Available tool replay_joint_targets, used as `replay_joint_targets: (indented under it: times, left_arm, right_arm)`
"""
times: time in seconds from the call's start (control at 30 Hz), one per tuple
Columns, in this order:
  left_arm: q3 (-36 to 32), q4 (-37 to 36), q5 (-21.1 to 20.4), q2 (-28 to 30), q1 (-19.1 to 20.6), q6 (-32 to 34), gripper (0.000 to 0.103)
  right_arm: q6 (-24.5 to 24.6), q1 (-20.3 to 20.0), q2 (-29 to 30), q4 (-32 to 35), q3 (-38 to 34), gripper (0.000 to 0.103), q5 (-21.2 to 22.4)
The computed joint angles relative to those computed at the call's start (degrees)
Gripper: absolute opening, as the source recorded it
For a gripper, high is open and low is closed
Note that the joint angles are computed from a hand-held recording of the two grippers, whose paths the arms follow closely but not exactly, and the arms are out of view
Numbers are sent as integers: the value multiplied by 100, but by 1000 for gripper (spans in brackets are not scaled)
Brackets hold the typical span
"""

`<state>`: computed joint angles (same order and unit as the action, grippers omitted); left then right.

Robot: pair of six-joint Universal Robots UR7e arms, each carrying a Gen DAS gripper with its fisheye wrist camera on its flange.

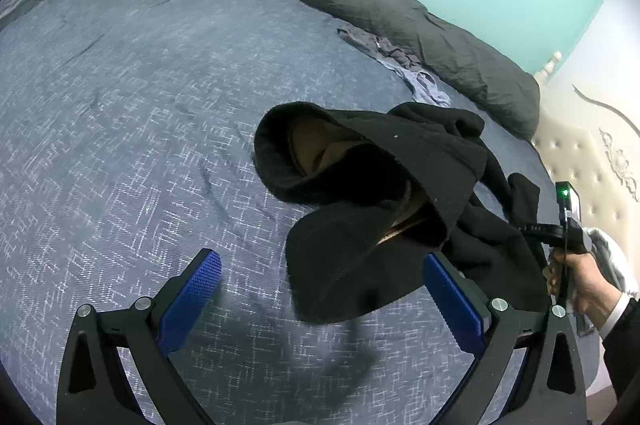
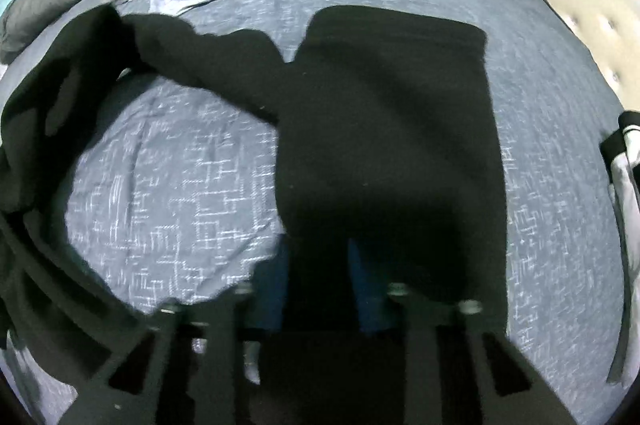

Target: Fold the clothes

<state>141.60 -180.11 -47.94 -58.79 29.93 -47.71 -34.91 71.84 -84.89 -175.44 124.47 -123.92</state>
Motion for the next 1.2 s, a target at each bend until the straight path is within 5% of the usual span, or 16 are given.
replay_joint_targets:
  times: [0.37,0.67,0.8,1.2]
  left_arm:
    - [33,-118,-141,-60,41,5,103]
    - [105,-139,-10,-115,-105,-4,103]
    - [86,-178,-41,-65,-122,78,103]
    - [-48,-78,-264,219,-171,325,103]
  right_arm:
    - [130,-1151,-2155,386,587,3,1877]
    - [184,-3504,-3882,1059,963,3,3308]
    - [-5,-4060,-4173,1063,1249,6,3601]
    - [69,-4745,-6245,1386,2333,17,5614]
